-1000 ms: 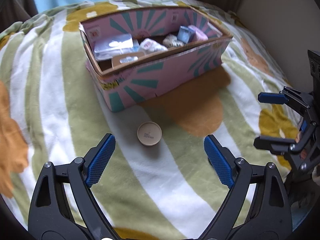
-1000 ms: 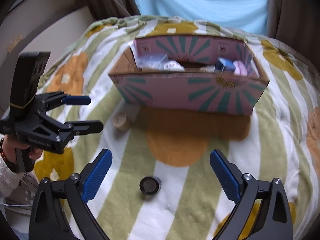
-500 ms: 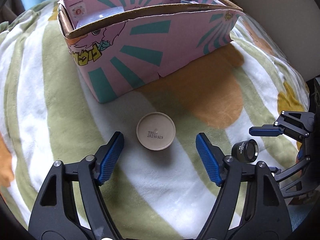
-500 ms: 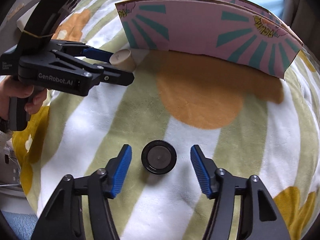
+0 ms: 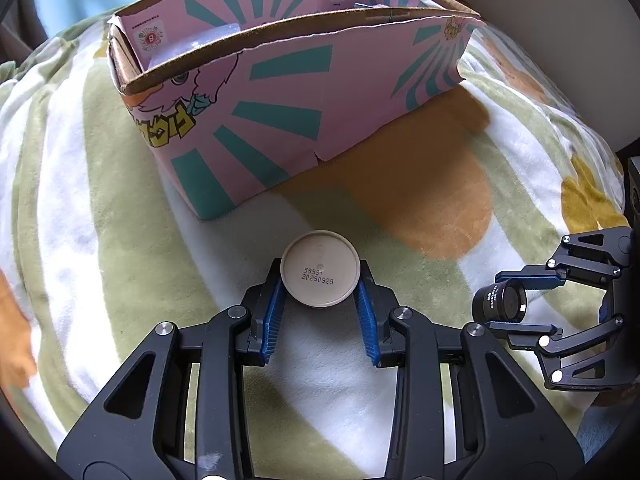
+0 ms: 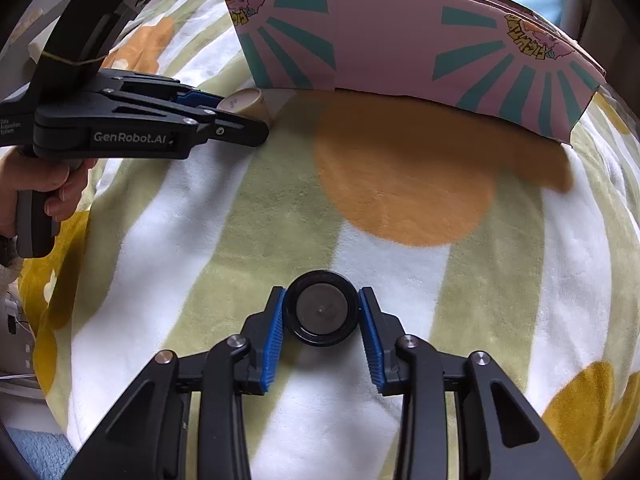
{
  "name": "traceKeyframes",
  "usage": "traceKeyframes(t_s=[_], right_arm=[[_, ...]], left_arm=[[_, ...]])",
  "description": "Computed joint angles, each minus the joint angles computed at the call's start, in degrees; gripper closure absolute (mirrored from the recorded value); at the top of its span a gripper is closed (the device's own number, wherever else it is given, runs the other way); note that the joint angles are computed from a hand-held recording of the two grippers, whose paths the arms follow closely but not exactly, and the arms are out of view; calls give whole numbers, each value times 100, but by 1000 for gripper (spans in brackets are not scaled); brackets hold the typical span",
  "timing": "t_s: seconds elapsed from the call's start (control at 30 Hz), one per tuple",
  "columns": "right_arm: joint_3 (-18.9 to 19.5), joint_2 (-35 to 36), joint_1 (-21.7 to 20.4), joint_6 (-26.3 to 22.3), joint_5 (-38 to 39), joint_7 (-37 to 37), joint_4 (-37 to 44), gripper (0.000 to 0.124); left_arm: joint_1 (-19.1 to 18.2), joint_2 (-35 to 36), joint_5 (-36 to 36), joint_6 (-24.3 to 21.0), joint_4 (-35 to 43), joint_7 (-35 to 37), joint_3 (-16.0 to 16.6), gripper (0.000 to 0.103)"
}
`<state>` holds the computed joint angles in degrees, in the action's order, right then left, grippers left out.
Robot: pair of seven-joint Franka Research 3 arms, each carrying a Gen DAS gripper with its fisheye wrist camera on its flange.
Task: Organize objects
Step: 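Carry the beige tin and black lens cap over the cardboard box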
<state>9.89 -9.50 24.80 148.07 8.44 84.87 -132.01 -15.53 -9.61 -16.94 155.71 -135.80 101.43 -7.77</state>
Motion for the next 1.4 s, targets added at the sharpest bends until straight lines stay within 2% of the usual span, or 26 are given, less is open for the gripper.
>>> traceKeyframes(t_s=[0.3, 0.57, 0.7, 0.97, 1.17, 1.4], right_arm=[[-61, -109, -40, -98, 150, -59, -25, 91], [-165, -341, -196, -377, 263, -45, 79, 91], [-198, -716, -288, -497, 300, -1, -118, 91], [-165, -463, -529, -839, 14, 317, 665, 91], [-294, -306, -653, -1151, -22, 225, 1240, 91], [-410, 173, -738, -1367, -21, -83, 2123, 91]], left_arm=[[-30, -217, 76, -119, -49, -78, 25, 73], [-2, -571, 293, -522, 17, -666, 30, 73], [17, -736, 462, -759, 117, -1094, 0, 73], [105, -962, 815, -1123, 421, -2137, -64, 73], [190, -1000, 1093, -1321, 735, -2850, -92, 73], [289, -728, 1421, -1534, 1301, -3333, -130, 73]])
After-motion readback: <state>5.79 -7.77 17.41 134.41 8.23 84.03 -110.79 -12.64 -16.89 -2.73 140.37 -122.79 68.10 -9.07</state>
